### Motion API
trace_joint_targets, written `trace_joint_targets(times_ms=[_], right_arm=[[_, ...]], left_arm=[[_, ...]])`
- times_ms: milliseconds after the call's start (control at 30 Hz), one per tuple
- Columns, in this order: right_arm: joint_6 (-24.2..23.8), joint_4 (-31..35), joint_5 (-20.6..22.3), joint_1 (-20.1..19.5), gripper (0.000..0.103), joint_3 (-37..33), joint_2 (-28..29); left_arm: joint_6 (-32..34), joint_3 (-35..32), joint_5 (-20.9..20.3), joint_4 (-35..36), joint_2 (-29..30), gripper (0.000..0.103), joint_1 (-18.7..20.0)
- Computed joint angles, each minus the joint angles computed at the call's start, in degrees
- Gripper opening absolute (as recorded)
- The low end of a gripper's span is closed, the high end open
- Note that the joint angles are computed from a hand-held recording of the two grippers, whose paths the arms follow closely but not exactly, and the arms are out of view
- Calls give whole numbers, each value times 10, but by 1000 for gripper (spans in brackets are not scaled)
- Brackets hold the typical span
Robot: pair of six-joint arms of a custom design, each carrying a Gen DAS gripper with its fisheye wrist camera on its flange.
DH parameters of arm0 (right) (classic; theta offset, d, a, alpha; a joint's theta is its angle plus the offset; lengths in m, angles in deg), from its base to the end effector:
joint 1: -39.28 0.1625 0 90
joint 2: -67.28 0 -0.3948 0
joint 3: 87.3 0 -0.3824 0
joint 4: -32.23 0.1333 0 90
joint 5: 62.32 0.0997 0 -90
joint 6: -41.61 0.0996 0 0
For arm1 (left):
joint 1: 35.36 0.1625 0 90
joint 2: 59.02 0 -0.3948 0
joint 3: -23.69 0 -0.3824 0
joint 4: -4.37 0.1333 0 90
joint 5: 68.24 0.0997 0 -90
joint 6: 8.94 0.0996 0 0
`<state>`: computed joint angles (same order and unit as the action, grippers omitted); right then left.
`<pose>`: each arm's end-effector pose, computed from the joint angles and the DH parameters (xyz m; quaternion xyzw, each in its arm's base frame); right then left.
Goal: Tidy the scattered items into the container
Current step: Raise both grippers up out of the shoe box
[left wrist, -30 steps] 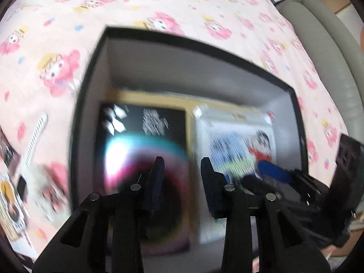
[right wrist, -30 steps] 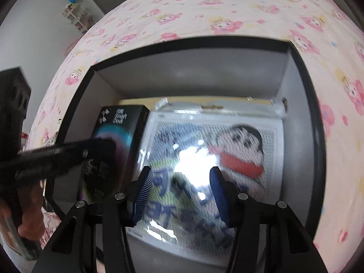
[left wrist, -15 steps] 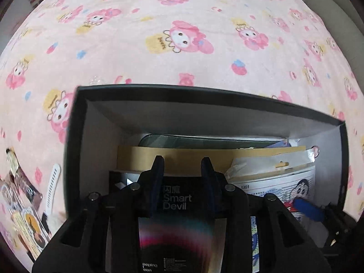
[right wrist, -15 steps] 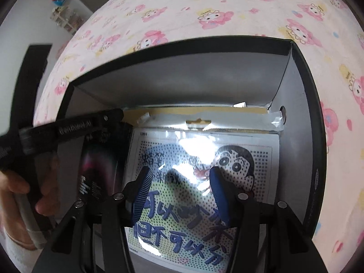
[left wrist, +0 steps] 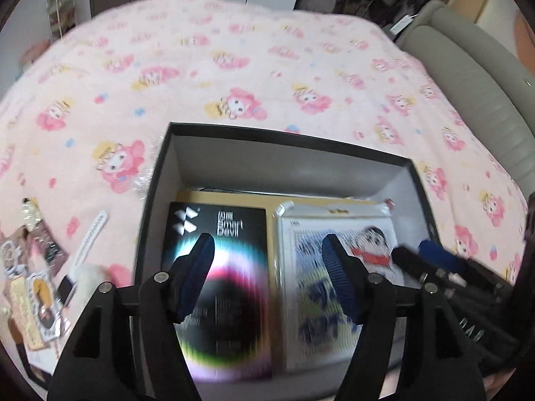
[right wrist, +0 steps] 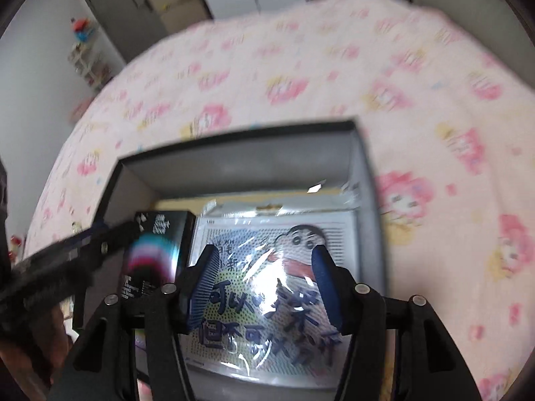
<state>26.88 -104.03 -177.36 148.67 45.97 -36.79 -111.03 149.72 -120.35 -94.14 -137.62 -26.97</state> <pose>0.2054 -0.3090 0.3019 0.2525 -0.9324 0.1534 0.2083 -0.3326 -0.2456 0.1441 -0.0521 0.8968 -0.3161 0.3051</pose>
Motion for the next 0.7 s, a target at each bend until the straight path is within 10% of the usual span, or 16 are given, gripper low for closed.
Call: trace_joint_targets(times_ms=[700], right_arm=[[140,165,-49,141,63,28,-258]], left_arm=[[-71,-97,-58,136,61,72,-196]])
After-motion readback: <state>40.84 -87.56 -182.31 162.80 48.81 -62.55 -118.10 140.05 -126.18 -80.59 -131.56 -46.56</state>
